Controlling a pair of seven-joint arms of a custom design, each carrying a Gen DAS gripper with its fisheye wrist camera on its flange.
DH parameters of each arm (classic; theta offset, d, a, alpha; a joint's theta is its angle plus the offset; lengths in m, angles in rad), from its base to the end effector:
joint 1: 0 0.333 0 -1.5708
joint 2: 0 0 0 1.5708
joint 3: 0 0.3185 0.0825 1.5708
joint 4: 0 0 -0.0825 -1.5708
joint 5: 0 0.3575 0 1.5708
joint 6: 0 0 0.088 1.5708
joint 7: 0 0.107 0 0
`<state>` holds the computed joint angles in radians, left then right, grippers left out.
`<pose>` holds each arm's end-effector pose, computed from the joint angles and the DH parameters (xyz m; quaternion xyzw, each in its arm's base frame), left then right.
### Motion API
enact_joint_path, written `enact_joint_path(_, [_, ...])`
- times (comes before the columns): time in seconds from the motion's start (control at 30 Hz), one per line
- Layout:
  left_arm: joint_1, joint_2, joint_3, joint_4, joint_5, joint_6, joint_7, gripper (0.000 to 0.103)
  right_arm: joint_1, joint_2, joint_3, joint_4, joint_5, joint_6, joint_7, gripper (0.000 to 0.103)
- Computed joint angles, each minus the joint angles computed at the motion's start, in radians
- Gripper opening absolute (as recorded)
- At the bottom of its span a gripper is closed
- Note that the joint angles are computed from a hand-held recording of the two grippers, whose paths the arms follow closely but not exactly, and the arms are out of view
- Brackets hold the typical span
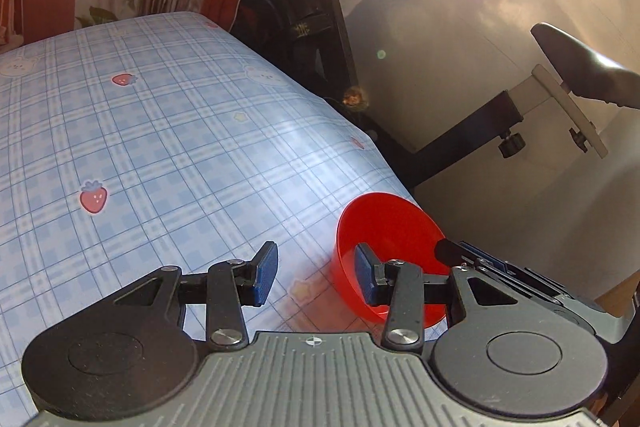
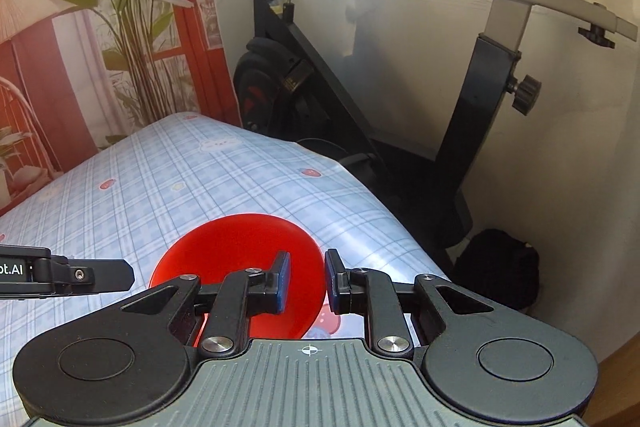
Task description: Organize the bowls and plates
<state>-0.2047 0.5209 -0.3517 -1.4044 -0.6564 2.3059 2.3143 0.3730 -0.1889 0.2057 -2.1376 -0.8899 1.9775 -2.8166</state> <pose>0.6277 -0.3390 0.4780 0.3179 -0.8605 0.3893 0.0829 0.4293 0.2282 0.5234 -0.2758 0.8671 -0.3698 0.1876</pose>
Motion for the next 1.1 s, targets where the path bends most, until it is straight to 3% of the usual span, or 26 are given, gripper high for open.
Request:
enact_joint_path(0.37, [-0.014,0.013,-0.008,0.011,0.011,-0.019,-0.018,0.044,-0.002,-0.021,0.006,-0.020,-0.005,-0.009,0.032,0.018])
enact_joint_path(0.67, [-0.024,0.017,-0.003,0.003,0.023,-0.024,-0.018,0.042,-0.012,-0.029,0.002,-0.050,0.016,0.067,0.055,0.011])
enact_joint_path(0.73, [-0.012,0.014,-0.012,-0.007,0.000,-0.021,-0.003,0.033,-0.012,-0.029,0.003,-0.051,0.013,0.081,0.057,0.008])
enact_joint_path(0.77, [-0.006,0.013,-0.015,-0.011,-0.010,-0.029,0.008,0.019,-0.011,-0.032,0.002,-0.053,0.013,0.091,0.057,0.008])
enact_joint_path(0.8, [-0.005,0.011,-0.014,-0.013,-0.010,-0.034,0.013,0.015,-0.011,-0.030,0.004,-0.050,0.013,0.094,0.055,0.007])
enact_joint_path(1.1, [0.025,-0.099,0.009,-0.142,-0.059,0.059,0.072,0.015,-0.002,0.022,0.003,0.024,0.009,0.142,0.021,0.008])
